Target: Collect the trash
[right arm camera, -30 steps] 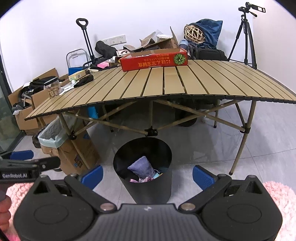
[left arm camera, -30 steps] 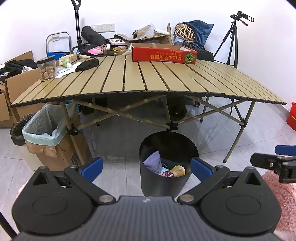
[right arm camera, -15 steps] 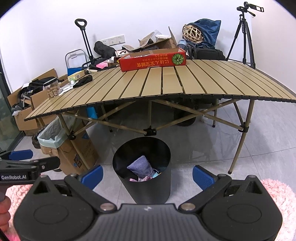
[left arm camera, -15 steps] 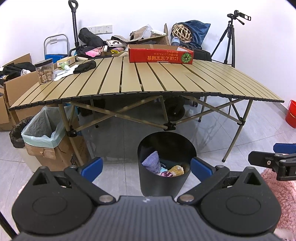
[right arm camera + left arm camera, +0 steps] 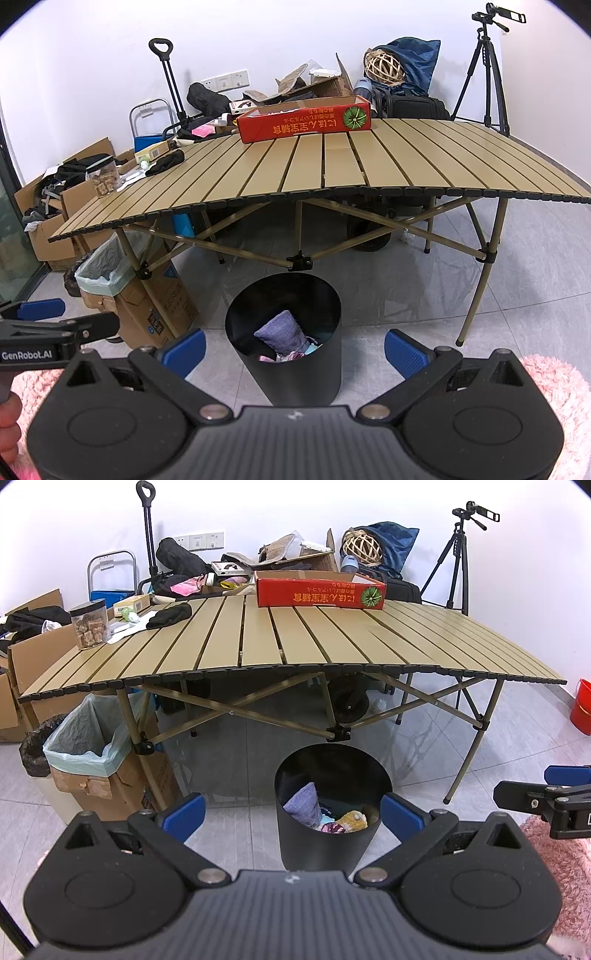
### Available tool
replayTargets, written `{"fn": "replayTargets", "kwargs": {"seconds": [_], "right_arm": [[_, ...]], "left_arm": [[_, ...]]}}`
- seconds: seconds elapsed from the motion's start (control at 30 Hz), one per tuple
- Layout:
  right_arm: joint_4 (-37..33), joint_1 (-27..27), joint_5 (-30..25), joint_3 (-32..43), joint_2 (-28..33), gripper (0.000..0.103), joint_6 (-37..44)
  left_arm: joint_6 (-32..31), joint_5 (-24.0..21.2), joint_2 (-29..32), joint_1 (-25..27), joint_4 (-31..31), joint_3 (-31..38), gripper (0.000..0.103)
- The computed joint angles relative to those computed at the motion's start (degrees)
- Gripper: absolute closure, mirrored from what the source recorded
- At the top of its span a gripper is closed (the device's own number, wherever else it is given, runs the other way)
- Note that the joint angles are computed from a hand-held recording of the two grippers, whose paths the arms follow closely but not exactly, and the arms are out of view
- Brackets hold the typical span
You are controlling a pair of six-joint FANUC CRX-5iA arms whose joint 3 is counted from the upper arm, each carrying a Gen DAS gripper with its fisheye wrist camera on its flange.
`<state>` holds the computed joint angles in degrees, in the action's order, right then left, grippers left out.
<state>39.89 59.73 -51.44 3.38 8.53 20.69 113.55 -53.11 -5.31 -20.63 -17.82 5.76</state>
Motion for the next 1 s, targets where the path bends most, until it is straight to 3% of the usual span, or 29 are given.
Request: {"fn": "replayTargets", "kwargs": {"seconds": [1.0], "right_arm": [[0.2,0.2,-0.1,0.2,0.2,0.0,-0.3]], "left_arm": [[-0.7,0.3,-0.2,0.2,0.5,-0.1,0.0]]}}
